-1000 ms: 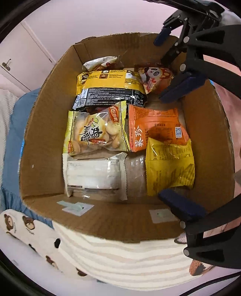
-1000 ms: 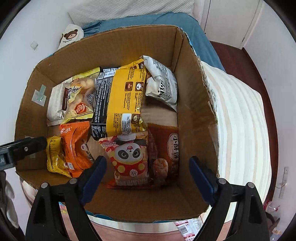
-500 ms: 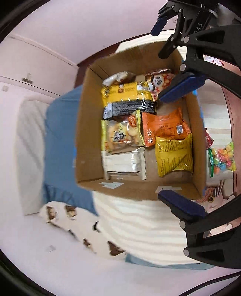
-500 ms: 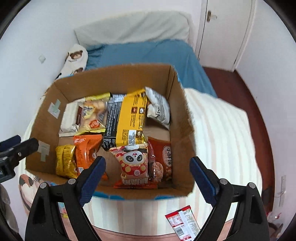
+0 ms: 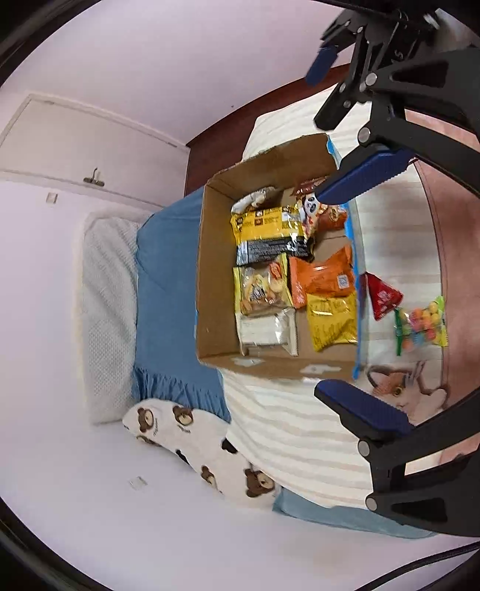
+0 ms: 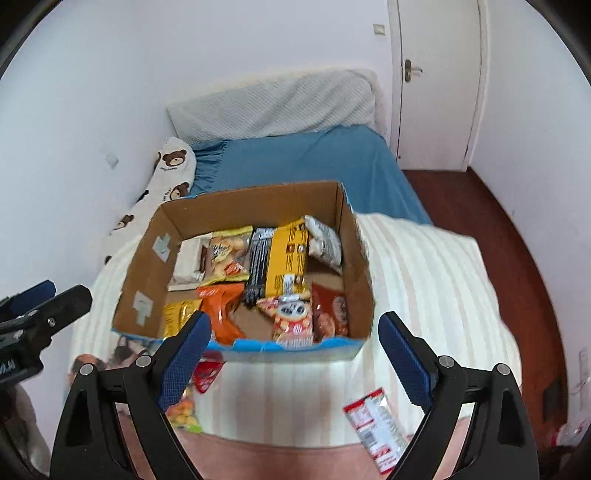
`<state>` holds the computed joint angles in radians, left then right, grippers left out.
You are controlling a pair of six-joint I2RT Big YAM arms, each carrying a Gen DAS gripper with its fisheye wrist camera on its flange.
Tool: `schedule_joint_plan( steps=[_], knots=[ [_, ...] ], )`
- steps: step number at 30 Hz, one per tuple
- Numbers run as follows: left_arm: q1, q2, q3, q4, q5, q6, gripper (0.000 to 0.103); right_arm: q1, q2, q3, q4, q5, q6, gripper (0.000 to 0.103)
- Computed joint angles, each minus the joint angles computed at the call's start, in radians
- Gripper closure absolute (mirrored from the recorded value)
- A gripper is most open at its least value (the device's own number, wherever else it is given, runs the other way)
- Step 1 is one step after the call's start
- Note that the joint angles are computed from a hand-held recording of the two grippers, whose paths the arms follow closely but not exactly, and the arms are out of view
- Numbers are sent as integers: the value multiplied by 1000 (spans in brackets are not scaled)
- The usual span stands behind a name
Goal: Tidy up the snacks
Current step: 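Move both tools back over the remaining snacks on the bed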
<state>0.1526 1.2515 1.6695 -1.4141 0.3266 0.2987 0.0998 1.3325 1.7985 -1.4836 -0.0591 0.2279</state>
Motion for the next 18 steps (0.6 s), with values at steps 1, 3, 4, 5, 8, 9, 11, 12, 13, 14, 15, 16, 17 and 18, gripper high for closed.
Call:
schedule_joint_plan(
  steps=[1,3,4,5,8,9,11,12,13,14,15,16,17,18],
  knots=[
    [13,-3,-10,-4,-5,0,6,-8,-10,-13,-7,-13,7,9],
    [40,-16,-48,0,-24,-3,6,-30,-32,-59,-22,-37,17,9],
    [55,-20,-78,-3,-38,4,6,-43,-45,-91,-26,-43,21,9],
    [65,-22,-109,-4,-59,8,6,-57,-56,-127,-31,-47,23,9],
    [85,-1,-190,-34,-101,18,6,-99,-78,-230,-48,-58,29,9],
    [84,13,-228,-39,-130,15,6,-112,-84,-273,-62,-50,27,9],
    [69,29,-289,-32,-176,8,6,-130,-99,-341,-62,-44,17,10],
    [58,39,-321,-24,-202,0,6,-139,-105,-376,-60,-43,6,11],
    [49,43,-346,-17,-212,-9,6,-146,-108,-405,-58,-42,-8,15],
    [40,48,-368,-11,-222,-23,6,-151,-108,-434,-53,-33,-25,15],
    [32,53,-389,-2,-233,-39,6,-152,-102,-456,-50,-24,-53,15],
    [26,55,-404,6,-237,-49,6,-149,-93,-473,-52,-12,-83,15],
    [18,56,-417,16,-243,-55,6,-146,-88,-493,-47,10,-111,15],
    [8,57,-428,22,-255,-59,6,-141,-82,-511,-39,32,-135,15]
  ],
)
